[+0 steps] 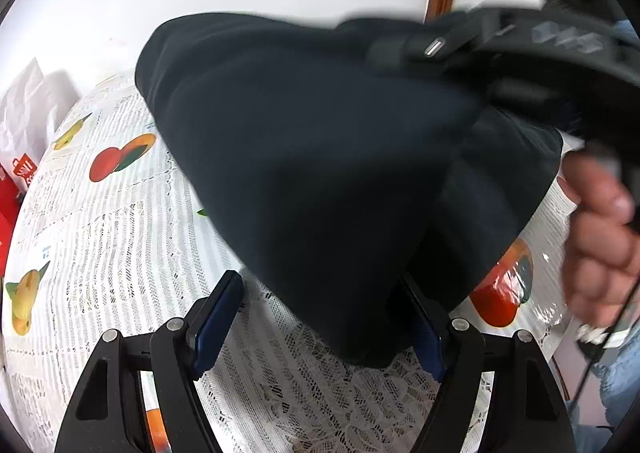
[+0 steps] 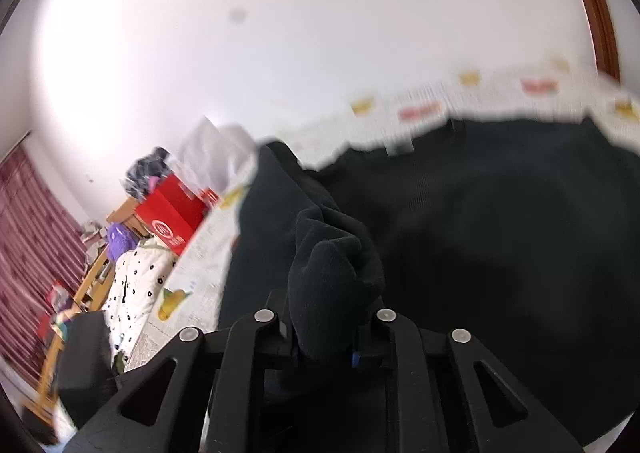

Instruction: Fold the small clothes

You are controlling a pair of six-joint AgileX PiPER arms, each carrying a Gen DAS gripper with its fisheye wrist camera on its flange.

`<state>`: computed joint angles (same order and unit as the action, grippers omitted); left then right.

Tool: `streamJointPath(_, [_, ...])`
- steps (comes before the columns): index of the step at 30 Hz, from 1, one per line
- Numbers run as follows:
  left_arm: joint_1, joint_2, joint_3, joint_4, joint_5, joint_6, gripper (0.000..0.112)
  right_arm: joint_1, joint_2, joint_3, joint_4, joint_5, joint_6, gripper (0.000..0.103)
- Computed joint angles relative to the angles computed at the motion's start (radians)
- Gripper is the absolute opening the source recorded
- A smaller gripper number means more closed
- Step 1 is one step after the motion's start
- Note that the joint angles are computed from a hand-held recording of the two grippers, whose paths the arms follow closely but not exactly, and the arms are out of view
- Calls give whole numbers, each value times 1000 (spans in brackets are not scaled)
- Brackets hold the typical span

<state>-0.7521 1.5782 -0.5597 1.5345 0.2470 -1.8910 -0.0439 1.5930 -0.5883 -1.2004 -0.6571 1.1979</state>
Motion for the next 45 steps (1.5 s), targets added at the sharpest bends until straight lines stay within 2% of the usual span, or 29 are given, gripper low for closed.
streamJointPath(4, [-17, 11, -3, 27, 24, -42, 76, -117, -144, 114, 57, -117, -88, 15])
streamJointPath(6, [-21, 11, 2, 69, 32, -90, 76, -229, -158, 167, 37, -216, -111, 15])
streamJointPath(7, [-26, 11, 4, 76, 37, -101, 76, -257, -157, 184, 31, -229, -128, 14])
streamJointPath(10, [-39, 15, 10, 128, 51, -161, 76, -294, -111, 220, 62, -116, -239, 14])
streamJointPath(11, [-49, 16, 14, 142, 61, -181, 77, -283, -79, 208, 61, -56, -238, 15])
streamJointPath(13, [-62, 13, 17, 125, 70, -171, 77, -267, -11, 177, 36, 13, -207, 15])
streamJointPath(14, [-56, 11, 16, 120, 60, -161, 77, -248, 5, 177, 71, 33, -228, 15])
streamJointPath(17, [-50, -2, 10, 107, 31, -154, 75, -160, -14, 214, 308, 84, -435, 15])
streamJointPath(19, [-46, 0, -4, 133, 13, -184, 75, -127, -8, 224, 401, 93, -498, 16])
streamJointPath(20, [-59, 11, -22, 94, 20, -159, 75, -127, -5, 220, 397, 92, -486, 16])
streamJointPath(22, [-78, 41, -68, -17, 30, -54, 75, -153, 0, 206, 325, 84, -417, 16])
streamJointPath(24, [-93, 74, -102, -44, 39, -40, 75, -167, -8, 190, 253, 93, -344, 16])
streamJointPath(27, [-143, 125, -155, -142, 132, 43, 81, -166, -35, 208, 233, 107, -333, 16])
streamJointPath(29, [-134, 127, -163, -175, 128, 67, 81, -155, -61, 207, 221, 125, -320, 16])
streamJointPath(30, [-131, 126, -168, -200, 128, 93, 81, -157, -71, 208, 221, 114, -330, 15])
streamJointPath(31, [-126, 128, -171, -205, 126, 104, 81, -182, -78, 225, 228, 64, -375, 15])
streamJointPath(34, [-127, 131, -172, -200, 132, 107, 82, -393, -151, 331, 157, -227, -471, 14])
streamJointPath(35, [-127, 131, -172, -198, 132, 107, 82, -463, -157, 353, 132, -298, -479, 13])
streamJointPath(36, [-126, 130, -172, -201, 131, 114, 82, -513, -157, 365, 128, -328, -482, 13])
streamJointPath(37, [-118, 140, -183, -202, 125, 121, 82, -530, -152, 362, 131, -319, -474, 13])
streamJointPath(41, [-121, 140, -191, -225, 129, 138, 80, -507, -33, 265, 99, -117, -384, 14])
streamJointPath(43, [-123, 135, -186, -199, 112, 95, 74, -423, 4, 251, 201, -10, -431, 16])
streamJointPath(44, [-126, 134, -185, -182, 108, 73, 71, -401, 8, 258, 251, 5, -469, 16])
streamJointPath(45, [-130, 132, -185, -169, 100, 57, 62, -380, 7, 271, 318, 2, -519, 16])
